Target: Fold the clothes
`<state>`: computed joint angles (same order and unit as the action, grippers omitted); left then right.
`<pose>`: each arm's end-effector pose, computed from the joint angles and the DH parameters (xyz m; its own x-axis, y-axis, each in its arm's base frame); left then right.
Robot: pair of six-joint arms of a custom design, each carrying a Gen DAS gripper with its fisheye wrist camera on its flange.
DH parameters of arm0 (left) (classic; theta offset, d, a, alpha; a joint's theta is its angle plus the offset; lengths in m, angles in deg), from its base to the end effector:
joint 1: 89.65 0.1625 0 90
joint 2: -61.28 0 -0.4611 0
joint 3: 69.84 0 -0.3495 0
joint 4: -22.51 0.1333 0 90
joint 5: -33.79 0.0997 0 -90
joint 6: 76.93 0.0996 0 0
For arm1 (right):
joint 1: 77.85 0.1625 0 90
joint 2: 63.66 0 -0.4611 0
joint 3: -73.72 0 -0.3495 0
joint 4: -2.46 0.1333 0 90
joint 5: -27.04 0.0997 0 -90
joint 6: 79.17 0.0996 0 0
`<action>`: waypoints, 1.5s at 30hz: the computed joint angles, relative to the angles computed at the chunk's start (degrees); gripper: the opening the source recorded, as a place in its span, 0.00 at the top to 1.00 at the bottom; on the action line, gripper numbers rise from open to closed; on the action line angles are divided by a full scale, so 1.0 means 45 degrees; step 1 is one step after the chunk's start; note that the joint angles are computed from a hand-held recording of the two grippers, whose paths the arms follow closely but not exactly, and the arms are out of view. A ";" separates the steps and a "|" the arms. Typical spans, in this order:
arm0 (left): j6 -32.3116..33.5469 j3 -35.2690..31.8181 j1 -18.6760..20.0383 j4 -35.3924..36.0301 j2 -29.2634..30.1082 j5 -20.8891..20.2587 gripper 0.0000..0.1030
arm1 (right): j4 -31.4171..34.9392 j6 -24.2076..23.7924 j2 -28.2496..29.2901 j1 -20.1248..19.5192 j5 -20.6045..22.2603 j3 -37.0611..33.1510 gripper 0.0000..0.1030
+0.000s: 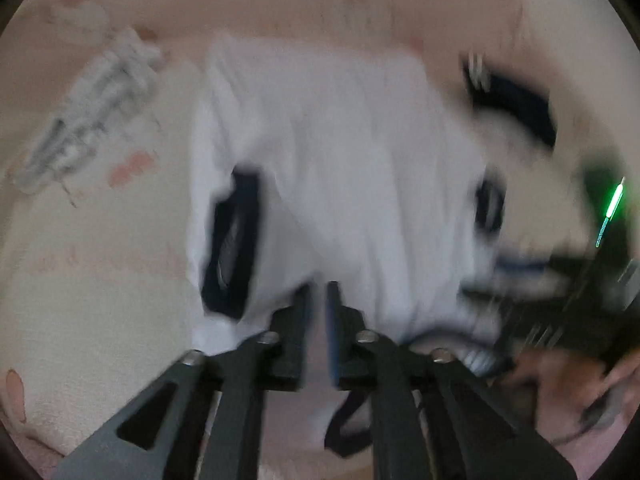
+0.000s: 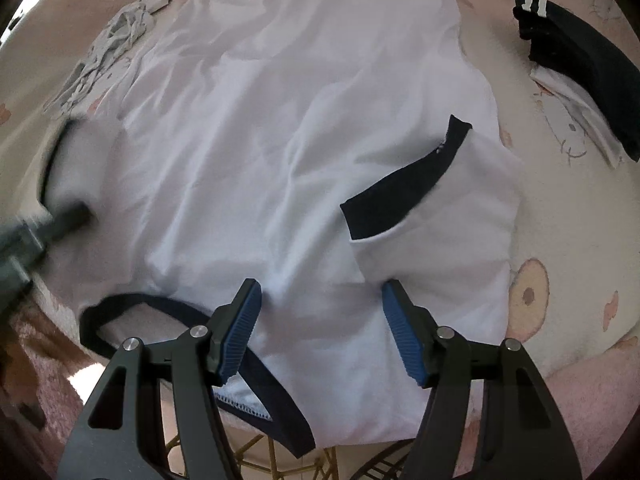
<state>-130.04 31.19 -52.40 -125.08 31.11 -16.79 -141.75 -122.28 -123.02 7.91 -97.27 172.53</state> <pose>-0.3527 -0.5152 -0.0337 -0.8307 -0.0491 -0.5546 0.1839 0.9160 -0.3565 0.0309 -0.6262 0.2830 -0.6425 -0.5099 0.5720 -0.5035 0.8436 0.1865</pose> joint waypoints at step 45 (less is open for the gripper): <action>-0.3932 0.1461 0.0228 0.3975 -0.1947 0.0283 0.46 | -0.1301 -0.2068 0.0875 0.1251 0.0237 0.0987 0.37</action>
